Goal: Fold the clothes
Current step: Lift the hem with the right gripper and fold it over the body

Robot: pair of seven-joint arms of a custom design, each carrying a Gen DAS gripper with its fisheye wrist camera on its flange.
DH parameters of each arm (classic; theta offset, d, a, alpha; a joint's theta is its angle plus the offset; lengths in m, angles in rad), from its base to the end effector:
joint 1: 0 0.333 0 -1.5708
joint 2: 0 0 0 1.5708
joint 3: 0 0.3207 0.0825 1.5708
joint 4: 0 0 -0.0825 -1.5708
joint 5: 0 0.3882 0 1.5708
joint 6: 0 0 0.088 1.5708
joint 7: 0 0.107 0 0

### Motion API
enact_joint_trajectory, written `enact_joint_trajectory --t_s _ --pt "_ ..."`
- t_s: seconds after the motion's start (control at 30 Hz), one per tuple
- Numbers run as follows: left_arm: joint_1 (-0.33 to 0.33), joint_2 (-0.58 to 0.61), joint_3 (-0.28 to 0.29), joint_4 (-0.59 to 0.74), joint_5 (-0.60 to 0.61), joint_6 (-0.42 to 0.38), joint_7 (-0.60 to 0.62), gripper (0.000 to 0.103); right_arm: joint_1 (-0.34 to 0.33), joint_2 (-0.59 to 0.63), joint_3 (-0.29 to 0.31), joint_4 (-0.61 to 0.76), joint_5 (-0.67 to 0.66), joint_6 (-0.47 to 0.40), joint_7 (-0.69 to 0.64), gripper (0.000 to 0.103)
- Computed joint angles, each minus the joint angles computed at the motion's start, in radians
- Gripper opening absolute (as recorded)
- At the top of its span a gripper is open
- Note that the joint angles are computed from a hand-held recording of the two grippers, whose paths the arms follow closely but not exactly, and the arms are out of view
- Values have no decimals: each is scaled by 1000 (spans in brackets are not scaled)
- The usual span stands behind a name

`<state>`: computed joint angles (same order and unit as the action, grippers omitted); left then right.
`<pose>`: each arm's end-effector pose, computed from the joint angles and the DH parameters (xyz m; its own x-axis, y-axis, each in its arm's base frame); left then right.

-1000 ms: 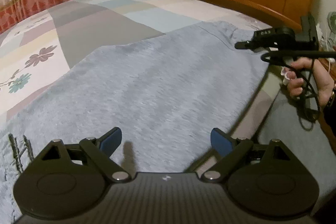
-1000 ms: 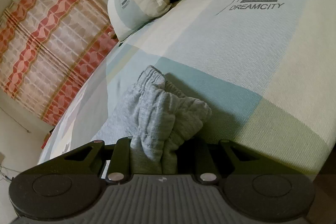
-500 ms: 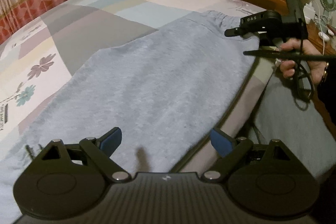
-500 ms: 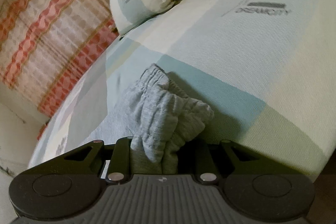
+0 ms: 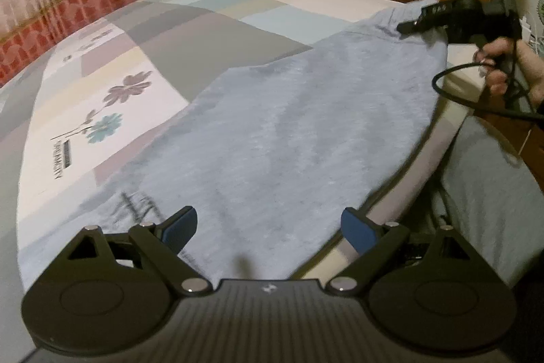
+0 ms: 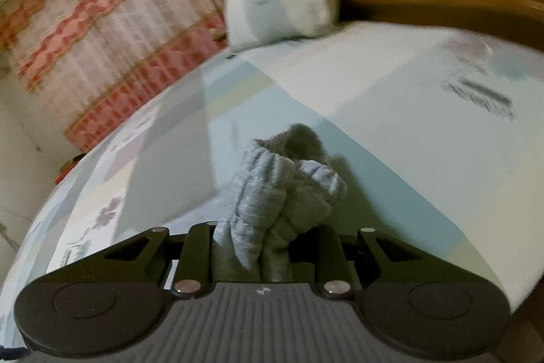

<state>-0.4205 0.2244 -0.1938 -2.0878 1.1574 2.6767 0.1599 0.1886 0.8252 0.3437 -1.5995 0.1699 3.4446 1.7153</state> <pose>0.4776 -0.3670 0.3475 -0.1186 -0.9873 -0.1056 -0.7418 0.1588 -0.6516 0.6831 0.3010 0.2883 0.1819 -0.8661 -0.4656 -0.6292 0.2614 -0.7320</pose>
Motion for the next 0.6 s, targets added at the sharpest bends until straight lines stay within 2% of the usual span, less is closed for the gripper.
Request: enact_joint_trajectory --t_s 0.17,0.27,0.4,0.6 --pt "9 -63 3 -74 73 5 -109 92 76 -49 -36 -11 -23 22 -54 26" --pt "27 -101 -5 -118 116 11 -163 92 101 -75 -31 -22 -37 29 -76 26" --pt "56 -151 -21 -174 164 24 -223 92 137 -92 -28 -8 -51 12 -106 26" --pt "103 -215 -38 -250 186 66 -252 92 206 -89 -26 47 -50 -37 -168 26"
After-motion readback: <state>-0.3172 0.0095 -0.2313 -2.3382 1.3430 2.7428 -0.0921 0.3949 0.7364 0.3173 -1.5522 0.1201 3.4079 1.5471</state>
